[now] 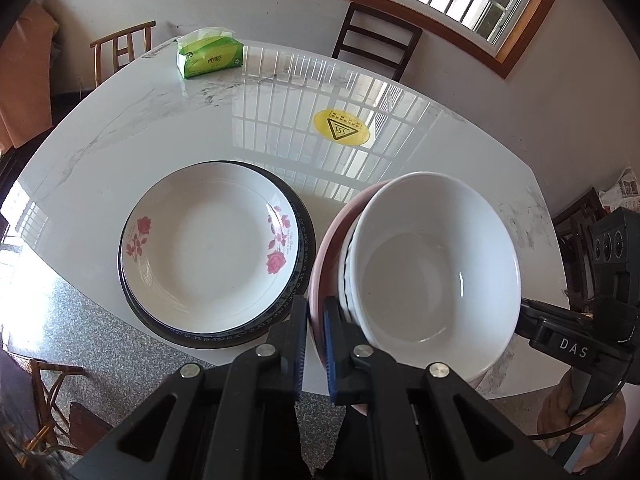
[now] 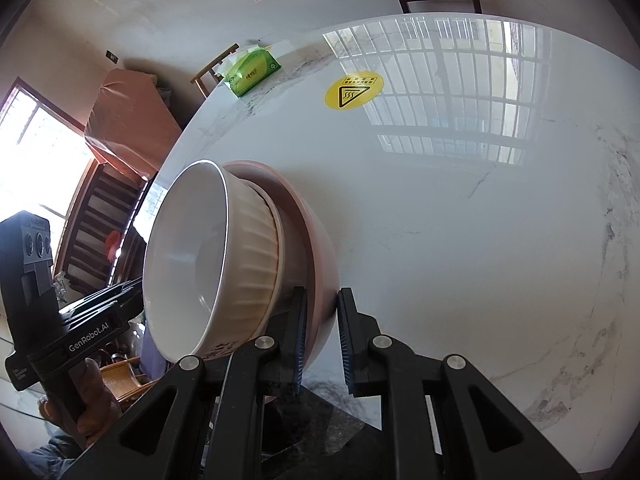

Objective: Organize plates and bowls
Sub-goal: 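Lift the nested bowl stack with both grippers and carry it over the plates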

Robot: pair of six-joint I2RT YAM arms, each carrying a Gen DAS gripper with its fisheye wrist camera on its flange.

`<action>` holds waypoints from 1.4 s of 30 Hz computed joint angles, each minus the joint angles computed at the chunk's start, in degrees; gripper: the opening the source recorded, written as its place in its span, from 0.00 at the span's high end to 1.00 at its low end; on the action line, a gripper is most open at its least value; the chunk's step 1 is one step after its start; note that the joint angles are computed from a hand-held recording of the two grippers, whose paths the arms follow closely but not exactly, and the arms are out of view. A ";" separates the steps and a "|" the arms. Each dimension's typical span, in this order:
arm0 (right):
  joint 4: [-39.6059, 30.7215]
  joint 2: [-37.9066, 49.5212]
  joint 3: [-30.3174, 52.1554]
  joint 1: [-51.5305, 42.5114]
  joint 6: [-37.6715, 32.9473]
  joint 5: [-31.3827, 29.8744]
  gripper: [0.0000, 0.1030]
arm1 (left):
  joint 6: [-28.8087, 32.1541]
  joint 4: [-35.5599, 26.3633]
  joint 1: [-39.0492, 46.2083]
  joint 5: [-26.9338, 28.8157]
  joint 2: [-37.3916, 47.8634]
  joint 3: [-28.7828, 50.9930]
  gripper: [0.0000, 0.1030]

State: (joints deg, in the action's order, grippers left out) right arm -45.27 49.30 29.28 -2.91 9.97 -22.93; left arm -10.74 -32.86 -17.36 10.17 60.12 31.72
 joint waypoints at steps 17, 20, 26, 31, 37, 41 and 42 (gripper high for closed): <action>7.73 7.70 4.80 14.45 10.76 4.43 0.84 | 9.72 -4.73 16.19 5.02 -0.72 3.36 0.94; 9.63 10.39 6.07 16.70 12.18 4.98 0.84 | 12.27 -4.96 20.15 6.35 0.72 4.43 0.94; 12.84 15.95 8.78 20.59 14.23 5.76 0.84 | 15.47 -4.46 25.86 7.62 3.88 5.96 0.94; 14.94 20.38 10.97 23.12 15.26 6.12 0.84 | 17.31 -3.74 29.26 8.39 6.97 7.20 0.94; 16.88 25.20 13.38 25.00 15.99 6.08 0.84 | 18.21 -2.36 31.44 8.35 10.31 8.31 0.94; 18.30 28.59 14.90 25.73 16.35 5.81 0.84 | 18.65 -1.43 32.38 8.27 12.06 8.56 0.94; 18.55 29.14 15.09 25.84 16.41 5.76 0.84 | 18.76 -1.20 32.48 8.22 12.47 8.59 0.94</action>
State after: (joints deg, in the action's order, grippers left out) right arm -26.72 78.44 44.37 22.93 26.38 -17.17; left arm 8.03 -34.07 15.13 18.39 72.59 40.32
